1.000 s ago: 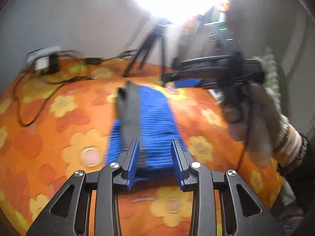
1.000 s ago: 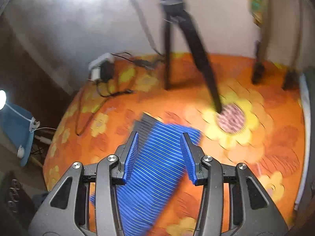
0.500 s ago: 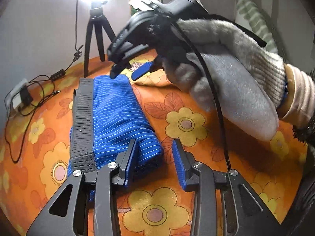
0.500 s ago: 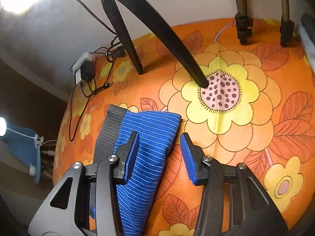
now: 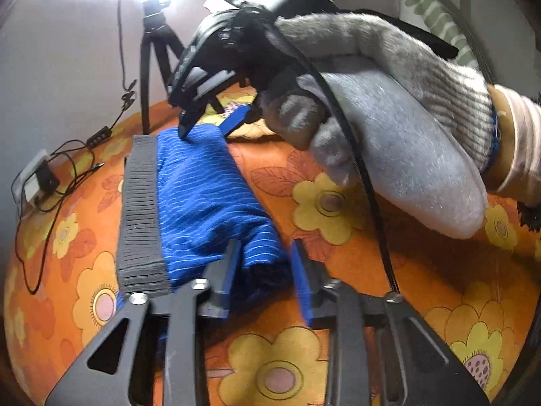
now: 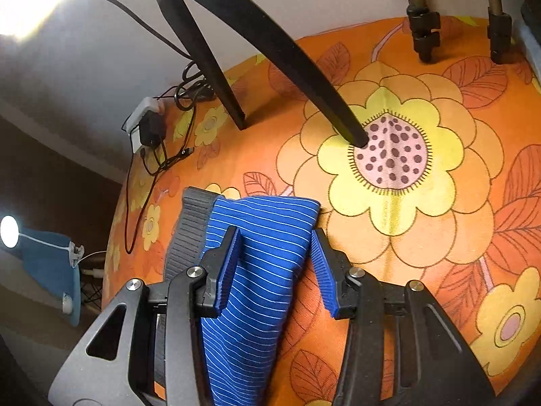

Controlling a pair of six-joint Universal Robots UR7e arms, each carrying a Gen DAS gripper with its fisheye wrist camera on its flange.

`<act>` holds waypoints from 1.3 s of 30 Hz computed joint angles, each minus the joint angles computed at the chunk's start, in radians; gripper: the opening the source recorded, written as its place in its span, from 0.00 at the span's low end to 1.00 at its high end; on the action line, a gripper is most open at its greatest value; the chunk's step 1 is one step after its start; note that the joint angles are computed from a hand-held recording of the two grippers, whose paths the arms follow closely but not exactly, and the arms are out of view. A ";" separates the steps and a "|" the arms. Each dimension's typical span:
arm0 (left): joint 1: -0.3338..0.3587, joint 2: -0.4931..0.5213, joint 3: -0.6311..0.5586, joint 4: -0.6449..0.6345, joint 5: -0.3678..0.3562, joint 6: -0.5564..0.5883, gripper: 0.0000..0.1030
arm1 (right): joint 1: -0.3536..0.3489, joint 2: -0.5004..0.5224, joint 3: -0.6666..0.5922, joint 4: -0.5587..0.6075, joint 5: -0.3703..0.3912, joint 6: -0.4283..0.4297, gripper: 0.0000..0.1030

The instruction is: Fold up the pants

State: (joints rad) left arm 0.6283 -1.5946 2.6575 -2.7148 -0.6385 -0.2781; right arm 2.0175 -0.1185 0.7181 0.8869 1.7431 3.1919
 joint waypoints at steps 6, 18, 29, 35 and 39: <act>0.053 -0.053 0.007 -0.107 -0.079 0.046 0.10 | -0.010 0.007 -0.006 -0.019 -0.029 0.034 0.25; -0.049 -0.282 0.047 -0.033 -0.098 -0.006 0.07 | 0.042 -0.041 0.010 -0.041 -0.002 0.047 0.08; -0.183 -0.274 0.042 -0.059 -0.115 -0.043 0.03 | 0.112 -0.183 0.095 -0.048 0.071 0.014 0.07; -0.184 -0.064 0.013 -0.326 -0.134 0.037 0.02 | 0.122 -0.281 0.164 -0.058 0.114 -0.019 0.07; -0.143 0.020 0.013 -0.381 -0.140 0.045 0.02 | 0.110 -0.294 0.177 -0.043 0.151 -0.057 0.07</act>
State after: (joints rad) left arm 0.4848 -1.5748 2.6701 -3.0959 -0.7781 -0.2329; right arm 2.1275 -0.4126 0.8953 0.8442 1.8937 3.1347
